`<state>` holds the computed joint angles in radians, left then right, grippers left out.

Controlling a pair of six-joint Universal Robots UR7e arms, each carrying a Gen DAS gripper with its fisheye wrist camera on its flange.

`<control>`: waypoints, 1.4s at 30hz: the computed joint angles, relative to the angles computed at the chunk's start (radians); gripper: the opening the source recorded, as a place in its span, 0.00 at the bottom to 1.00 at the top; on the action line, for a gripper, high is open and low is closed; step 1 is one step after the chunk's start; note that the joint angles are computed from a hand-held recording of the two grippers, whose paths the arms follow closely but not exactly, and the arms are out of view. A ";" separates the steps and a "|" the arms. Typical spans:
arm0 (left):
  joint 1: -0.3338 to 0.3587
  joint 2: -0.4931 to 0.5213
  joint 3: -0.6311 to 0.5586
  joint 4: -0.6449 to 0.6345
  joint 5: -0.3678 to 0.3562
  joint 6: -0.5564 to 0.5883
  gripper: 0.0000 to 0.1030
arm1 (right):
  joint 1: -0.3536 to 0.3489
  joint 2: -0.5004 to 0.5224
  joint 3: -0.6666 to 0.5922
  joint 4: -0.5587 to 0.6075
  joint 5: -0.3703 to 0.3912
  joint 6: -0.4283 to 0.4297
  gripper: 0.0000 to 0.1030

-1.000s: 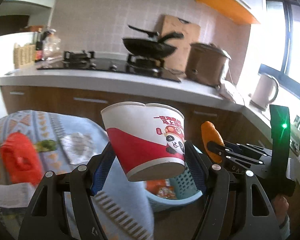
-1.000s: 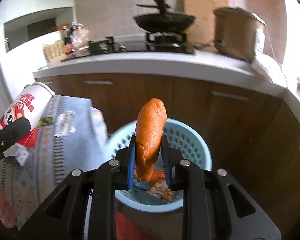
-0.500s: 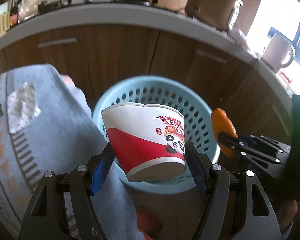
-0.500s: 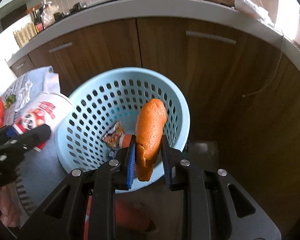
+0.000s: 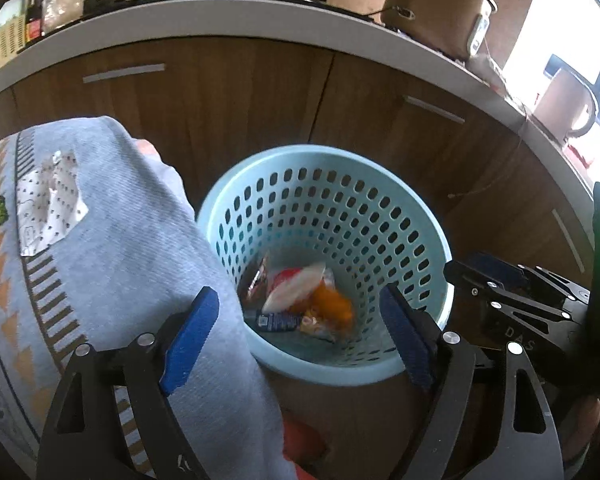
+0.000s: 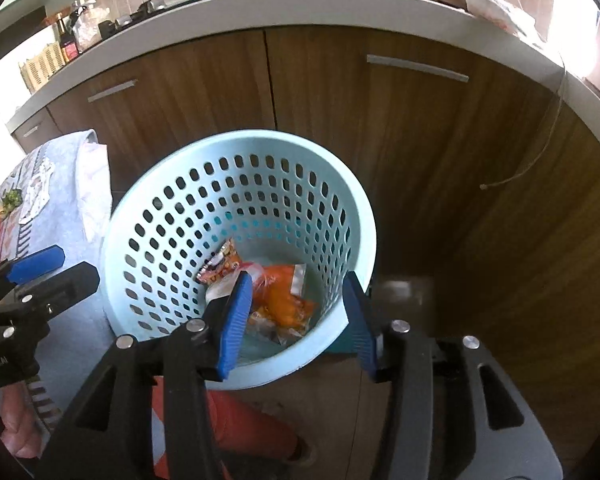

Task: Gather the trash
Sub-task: 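Drop the paper cup and orange snack into the blue basket from both grippers, then grasp the orange with the left gripper while the right grasps the polka-dot napkin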

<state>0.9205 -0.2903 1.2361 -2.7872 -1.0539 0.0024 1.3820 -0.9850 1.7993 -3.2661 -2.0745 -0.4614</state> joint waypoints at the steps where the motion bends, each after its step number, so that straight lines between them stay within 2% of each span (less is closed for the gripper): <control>1: 0.000 -0.005 0.008 -0.012 -0.001 0.002 0.78 | 0.002 -0.001 0.000 -0.001 0.002 -0.002 0.42; 10: -0.008 -0.066 0.109 -0.127 0.023 0.023 0.78 | 0.043 0.001 0.009 -0.025 0.028 -0.023 0.42; 16: -0.013 -0.159 0.241 -0.263 0.061 0.011 0.78 | 0.099 0.014 0.008 -0.040 0.078 -0.045 0.42; 20: -0.023 -0.242 0.353 -0.388 0.145 0.016 0.78 | 0.149 0.037 -0.005 -0.040 0.121 -0.065 0.42; 26: -0.021 -0.378 0.497 -0.576 0.333 0.042 0.78 | 0.227 0.108 -0.059 -0.020 0.156 -0.102 0.42; 29: 0.002 -0.440 0.538 -0.609 0.411 0.044 0.78 | 0.260 0.152 -0.097 -0.002 0.167 -0.112 0.42; 32: 0.042 -0.488 0.547 -0.578 0.459 0.029 0.78 | 0.277 0.189 -0.134 0.028 0.195 -0.105 0.42; 36: 0.104 -0.520 0.540 -0.550 0.473 0.038 0.78 | 0.290 0.255 -0.211 0.076 0.206 -0.101 0.42; 39: 0.157 -0.527 0.519 -0.539 0.423 0.056 0.78 | 0.291 0.304 -0.283 0.130 0.194 -0.081 0.42; 41: 0.196 -0.540 0.503 -0.475 0.358 0.029 0.80 | 0.289 0.337 -0.330 0.155 0.179 -0.071 0.42; 42: 0.208 -0.537 0.488 -0.447 0.349 0.007 0.80 | 0.288 0.362 -0.365 0.168 0.158 -0.065 0.42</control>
<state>1.1290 -0.8271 1.7243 -3.2345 -0.7054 0.0090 1.6698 -0.6234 1.4346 -3.0982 -1.9163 -0.5264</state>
